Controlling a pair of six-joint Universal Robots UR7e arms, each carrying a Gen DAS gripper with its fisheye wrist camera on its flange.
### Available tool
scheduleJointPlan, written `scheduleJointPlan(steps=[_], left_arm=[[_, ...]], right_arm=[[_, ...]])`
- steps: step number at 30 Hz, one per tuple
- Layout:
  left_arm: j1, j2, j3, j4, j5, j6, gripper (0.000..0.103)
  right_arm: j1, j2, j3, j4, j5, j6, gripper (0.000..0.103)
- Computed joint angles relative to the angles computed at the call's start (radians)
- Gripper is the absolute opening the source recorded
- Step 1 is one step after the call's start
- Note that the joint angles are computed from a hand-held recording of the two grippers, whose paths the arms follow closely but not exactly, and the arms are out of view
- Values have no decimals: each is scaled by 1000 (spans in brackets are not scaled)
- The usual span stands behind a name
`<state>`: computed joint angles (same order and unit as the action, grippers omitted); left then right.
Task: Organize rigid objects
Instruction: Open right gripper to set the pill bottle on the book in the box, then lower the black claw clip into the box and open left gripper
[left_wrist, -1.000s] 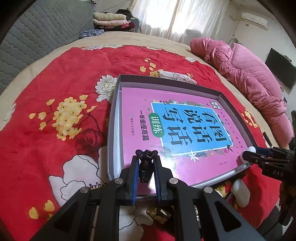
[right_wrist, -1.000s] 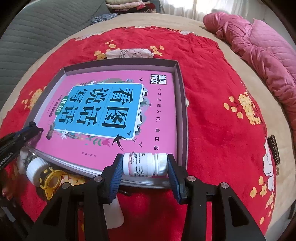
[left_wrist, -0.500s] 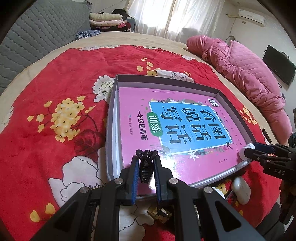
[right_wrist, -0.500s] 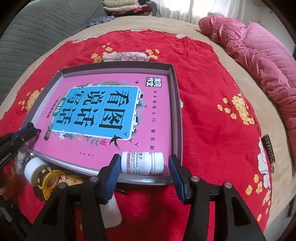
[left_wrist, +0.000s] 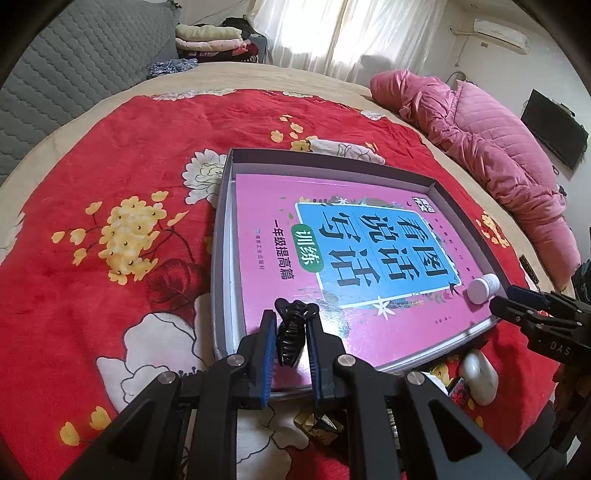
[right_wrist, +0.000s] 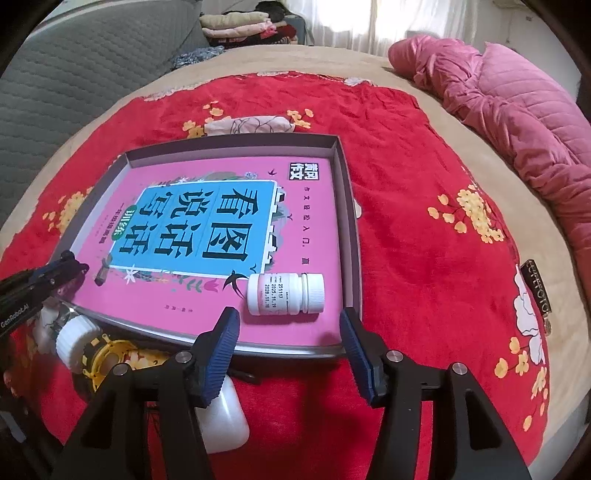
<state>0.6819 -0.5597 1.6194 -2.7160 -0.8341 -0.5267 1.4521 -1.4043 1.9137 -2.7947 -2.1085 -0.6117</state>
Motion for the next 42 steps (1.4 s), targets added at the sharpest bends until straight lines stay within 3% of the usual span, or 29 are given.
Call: scheduleJointPlan(steps=[14, 28, 34, 36, 42], left_arm=[[1, -9, 9, -15, -8, 9, 16], [5, -25, 34, -52, -47, 32, 21], [-2, -26, 43, -90, -56, 62, 36], [-7, -27, 45, -101, -42, 71, 50], [-1, -38, 57, -135, -59, 66, 51]], right_arm=[[5, -48, 77, -82, 76, -58, 62], [-16, -81, 96, -115, 107, -27, 63], [-17, -89, 98, -127, 112, -18, 63], [-17, -92, 98, -125, 114, -13, 63], [-16, -93, 98, -127, 111, -15, 63]])
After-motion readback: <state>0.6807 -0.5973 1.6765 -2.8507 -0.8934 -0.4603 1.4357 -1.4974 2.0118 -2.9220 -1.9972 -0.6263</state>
